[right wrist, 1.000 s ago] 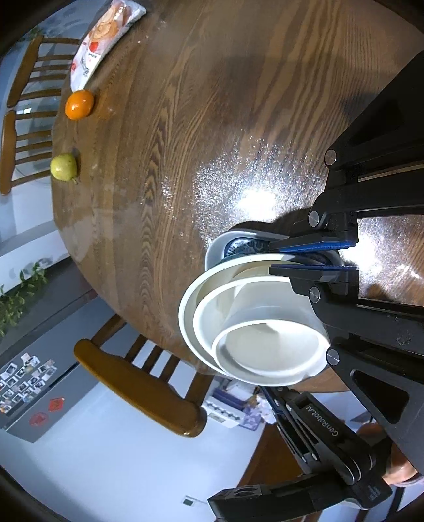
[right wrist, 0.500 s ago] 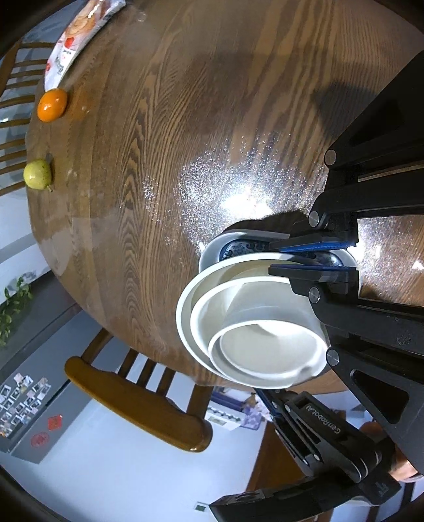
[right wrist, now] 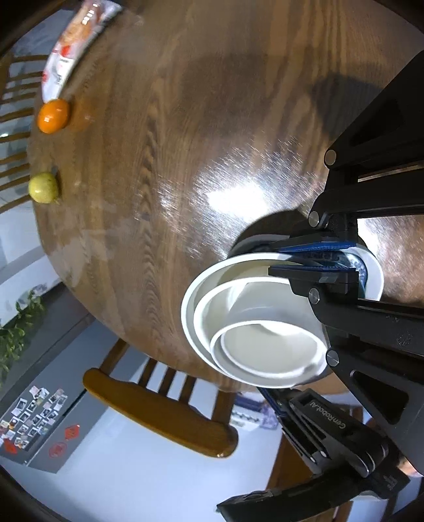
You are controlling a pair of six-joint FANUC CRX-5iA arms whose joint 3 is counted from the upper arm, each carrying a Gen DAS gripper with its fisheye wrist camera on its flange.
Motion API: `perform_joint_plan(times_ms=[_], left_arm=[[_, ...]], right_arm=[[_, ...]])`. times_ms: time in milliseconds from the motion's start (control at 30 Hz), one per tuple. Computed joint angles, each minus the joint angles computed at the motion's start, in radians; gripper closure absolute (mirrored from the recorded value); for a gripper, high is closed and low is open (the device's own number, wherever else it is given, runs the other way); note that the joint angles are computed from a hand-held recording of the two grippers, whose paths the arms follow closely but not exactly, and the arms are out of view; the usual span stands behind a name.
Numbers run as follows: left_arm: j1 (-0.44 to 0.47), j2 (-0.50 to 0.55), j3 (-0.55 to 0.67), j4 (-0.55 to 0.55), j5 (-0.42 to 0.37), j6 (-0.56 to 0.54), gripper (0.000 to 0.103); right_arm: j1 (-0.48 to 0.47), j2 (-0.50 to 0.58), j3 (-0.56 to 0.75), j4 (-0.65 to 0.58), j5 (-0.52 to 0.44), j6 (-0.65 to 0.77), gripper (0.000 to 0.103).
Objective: Organize plates and bowls
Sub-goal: 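Carry the bowl stack with the left gripper over the teal dish, then lower the bowl stack onto the teal dish and open the left gripper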
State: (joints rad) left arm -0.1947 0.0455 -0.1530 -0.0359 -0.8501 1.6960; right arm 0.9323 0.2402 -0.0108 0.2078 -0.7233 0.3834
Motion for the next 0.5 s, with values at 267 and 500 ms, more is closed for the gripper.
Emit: perform_joint_plan(times_ms=[267,500], left_arm=[[-0.037,0.069,0.067,0.009,0.017,0.002,0.100],[-0.052,0.087,0.090,-0.014,0.024,0.013,0.100]], right_arm=[[-0.033,-0.017,-0.032,0.059,0.003,-0.061,0.092],[-0.038,-0.013,-0.036,0.106,-0.014,-0.078,0.092]])
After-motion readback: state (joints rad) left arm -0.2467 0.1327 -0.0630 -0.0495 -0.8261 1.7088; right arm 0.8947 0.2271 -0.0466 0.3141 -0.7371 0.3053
